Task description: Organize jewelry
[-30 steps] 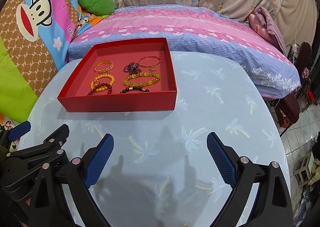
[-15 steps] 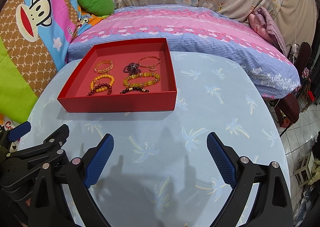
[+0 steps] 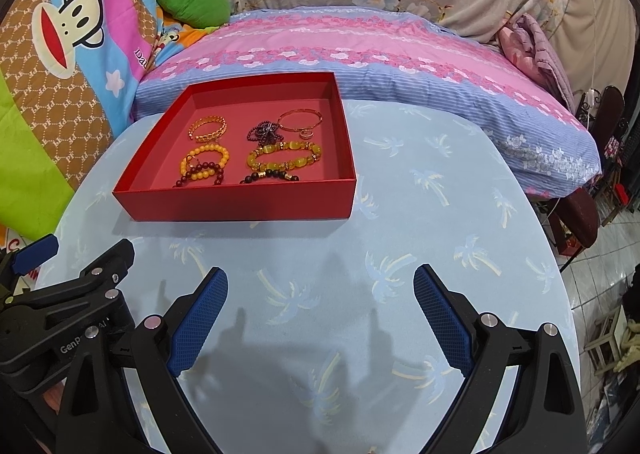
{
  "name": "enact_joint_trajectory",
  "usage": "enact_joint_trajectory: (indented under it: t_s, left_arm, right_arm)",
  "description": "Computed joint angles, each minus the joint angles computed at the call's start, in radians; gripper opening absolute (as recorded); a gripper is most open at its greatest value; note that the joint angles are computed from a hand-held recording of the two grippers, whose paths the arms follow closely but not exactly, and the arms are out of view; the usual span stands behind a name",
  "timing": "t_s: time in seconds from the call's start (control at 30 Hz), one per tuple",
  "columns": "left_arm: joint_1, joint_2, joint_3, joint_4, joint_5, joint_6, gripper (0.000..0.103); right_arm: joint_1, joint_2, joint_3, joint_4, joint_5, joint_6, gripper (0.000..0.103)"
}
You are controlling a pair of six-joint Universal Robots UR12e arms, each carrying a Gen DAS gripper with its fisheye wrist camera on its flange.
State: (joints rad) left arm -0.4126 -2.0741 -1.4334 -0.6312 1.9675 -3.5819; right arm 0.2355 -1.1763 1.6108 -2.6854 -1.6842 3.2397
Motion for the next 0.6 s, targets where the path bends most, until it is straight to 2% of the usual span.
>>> enact_joint_trajectory:
  t_s: [0.6]
  left_arm:
    - [0.002,-0.003,0.009,-0.015,0.000,-0.003,0.092]
  right_arm:
    - [0.004,0.004,-0.012,0.012,-0.010,0.004,0.090]
